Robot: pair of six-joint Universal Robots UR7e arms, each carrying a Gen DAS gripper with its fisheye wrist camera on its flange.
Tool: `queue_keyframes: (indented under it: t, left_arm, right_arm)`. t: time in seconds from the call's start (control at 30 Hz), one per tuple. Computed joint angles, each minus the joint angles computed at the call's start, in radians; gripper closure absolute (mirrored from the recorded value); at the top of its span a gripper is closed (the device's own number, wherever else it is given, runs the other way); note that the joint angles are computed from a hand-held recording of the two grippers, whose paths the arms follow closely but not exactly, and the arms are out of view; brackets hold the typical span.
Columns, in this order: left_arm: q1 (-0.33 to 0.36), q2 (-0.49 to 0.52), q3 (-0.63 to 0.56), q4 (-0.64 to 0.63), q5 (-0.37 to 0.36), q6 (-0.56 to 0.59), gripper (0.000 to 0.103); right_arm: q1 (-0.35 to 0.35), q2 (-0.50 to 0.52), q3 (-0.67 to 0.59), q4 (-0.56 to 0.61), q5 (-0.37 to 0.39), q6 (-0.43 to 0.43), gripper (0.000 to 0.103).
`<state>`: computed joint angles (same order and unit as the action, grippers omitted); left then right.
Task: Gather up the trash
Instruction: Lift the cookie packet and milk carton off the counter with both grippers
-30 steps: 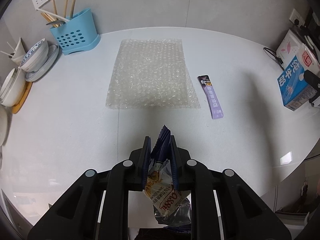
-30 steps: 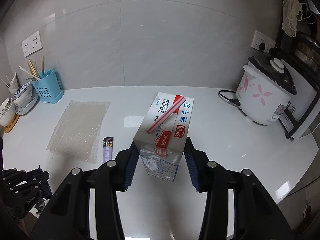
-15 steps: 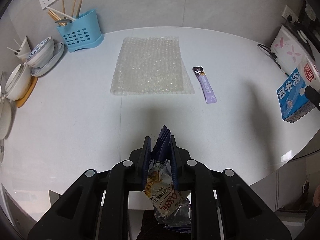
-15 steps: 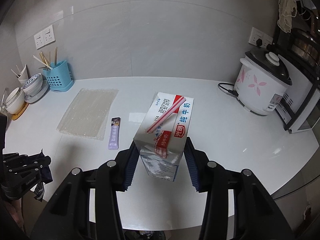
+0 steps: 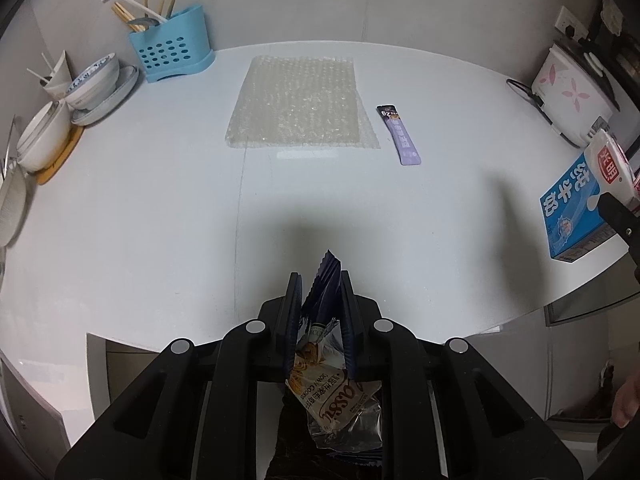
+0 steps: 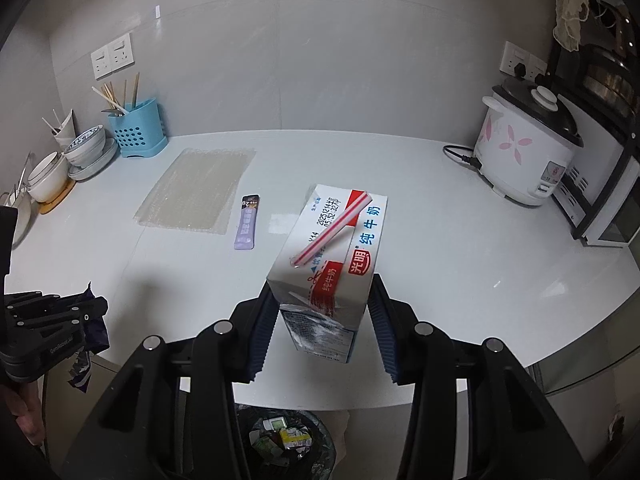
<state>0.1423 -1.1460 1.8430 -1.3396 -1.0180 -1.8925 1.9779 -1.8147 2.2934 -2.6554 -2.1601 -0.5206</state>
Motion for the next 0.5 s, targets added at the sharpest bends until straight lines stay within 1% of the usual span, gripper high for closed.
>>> queue_keyframes:
  t: [0.5]
  left_arm:
    - [-0.088, 0.034, -0.012, -0.005, -0.041, -0.052, 0.086]
  right_arm:
    - [-0.008, -0.173, 0.057, 0.12, 0.037, -0.006, 0.06]
